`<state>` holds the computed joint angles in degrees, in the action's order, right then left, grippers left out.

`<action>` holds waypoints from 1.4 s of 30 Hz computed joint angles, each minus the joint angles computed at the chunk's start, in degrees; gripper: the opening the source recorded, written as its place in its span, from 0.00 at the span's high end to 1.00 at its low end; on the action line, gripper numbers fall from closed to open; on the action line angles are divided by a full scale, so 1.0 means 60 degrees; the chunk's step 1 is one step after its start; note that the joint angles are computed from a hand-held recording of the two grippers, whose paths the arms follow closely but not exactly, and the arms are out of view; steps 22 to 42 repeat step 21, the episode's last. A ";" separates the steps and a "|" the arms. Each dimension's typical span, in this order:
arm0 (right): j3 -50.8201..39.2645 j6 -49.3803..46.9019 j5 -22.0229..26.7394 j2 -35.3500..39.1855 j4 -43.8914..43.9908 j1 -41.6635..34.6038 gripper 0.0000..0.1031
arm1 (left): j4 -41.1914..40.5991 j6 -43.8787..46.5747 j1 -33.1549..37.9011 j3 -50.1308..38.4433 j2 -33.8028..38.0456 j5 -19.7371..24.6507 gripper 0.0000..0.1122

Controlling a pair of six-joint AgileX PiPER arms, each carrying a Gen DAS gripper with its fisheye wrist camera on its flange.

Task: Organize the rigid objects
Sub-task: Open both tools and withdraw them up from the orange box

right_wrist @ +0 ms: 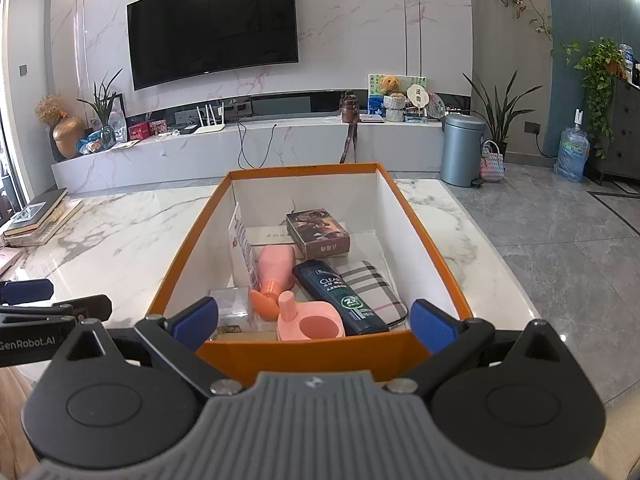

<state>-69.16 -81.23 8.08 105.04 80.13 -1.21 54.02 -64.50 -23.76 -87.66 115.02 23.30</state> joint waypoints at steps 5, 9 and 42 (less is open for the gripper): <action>0.0000 -0.0006 0.0006 0.0000 0.0005 -0.0003 0.02 | -0.0041 0.0048 0.0002 0.0000 -0.0004 -0.0007 0.13; -0.0006 0.0056 0.0009 0.0000 -0.0057 -0.0005 0.02 | -0.0071 0.0071 0.0009 -0.0015 0.0007 -0.0006 0.13; 0.0002 0.0138 0.0018 -0.0004 -0.0150 -0.0014 0.02 | -0.0216 0.0168 -0.0017 -0.0019 0.0022 0.0020 0.13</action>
